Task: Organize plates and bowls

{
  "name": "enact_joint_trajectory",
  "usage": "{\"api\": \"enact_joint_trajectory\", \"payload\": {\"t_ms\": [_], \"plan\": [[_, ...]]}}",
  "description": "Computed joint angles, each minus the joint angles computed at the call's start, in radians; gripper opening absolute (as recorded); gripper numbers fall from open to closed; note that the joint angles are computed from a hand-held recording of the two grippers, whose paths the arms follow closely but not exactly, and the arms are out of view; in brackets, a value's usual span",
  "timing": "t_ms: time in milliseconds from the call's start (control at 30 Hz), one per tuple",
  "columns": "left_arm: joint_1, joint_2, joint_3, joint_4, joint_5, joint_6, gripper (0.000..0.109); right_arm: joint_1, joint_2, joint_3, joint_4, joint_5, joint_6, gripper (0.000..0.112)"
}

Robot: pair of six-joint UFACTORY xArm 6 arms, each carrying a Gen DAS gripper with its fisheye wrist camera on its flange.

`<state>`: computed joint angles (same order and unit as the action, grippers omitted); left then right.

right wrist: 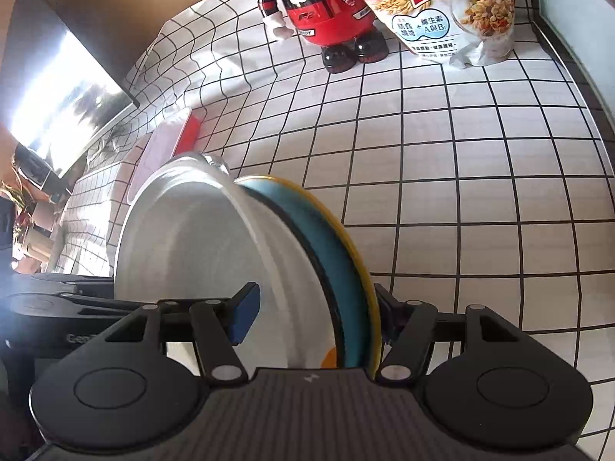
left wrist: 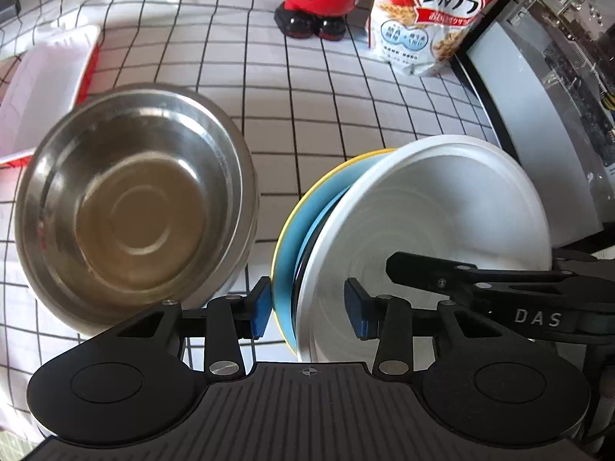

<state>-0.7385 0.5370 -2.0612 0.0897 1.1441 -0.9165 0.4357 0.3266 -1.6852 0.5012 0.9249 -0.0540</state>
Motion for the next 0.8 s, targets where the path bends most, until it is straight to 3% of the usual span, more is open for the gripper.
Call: {"api": "enact_joint_trajectory", "payload": {"t_ms": [367, 567, 800], "plan": [[0.0, 0.06, -0.112, 0.032, 0.051, 0.025, 0.036, -0.017, 0.022, 0.001, -0.01, -0.029, 0.056, 0.063], [-0.02, 0.201, -0.354, 0.087, 0.225, 0.075, 0.034, -0.012, -0.014, 0.054, -0.057, -0.108, 0.065, 0.063], [-0.021, 0.239, -0.423, 0.087, 0.271, 0.074, 0.035, -0.014, 0.001, 0.039, -0.048, -0.108, 0.064, 0.061]]}}
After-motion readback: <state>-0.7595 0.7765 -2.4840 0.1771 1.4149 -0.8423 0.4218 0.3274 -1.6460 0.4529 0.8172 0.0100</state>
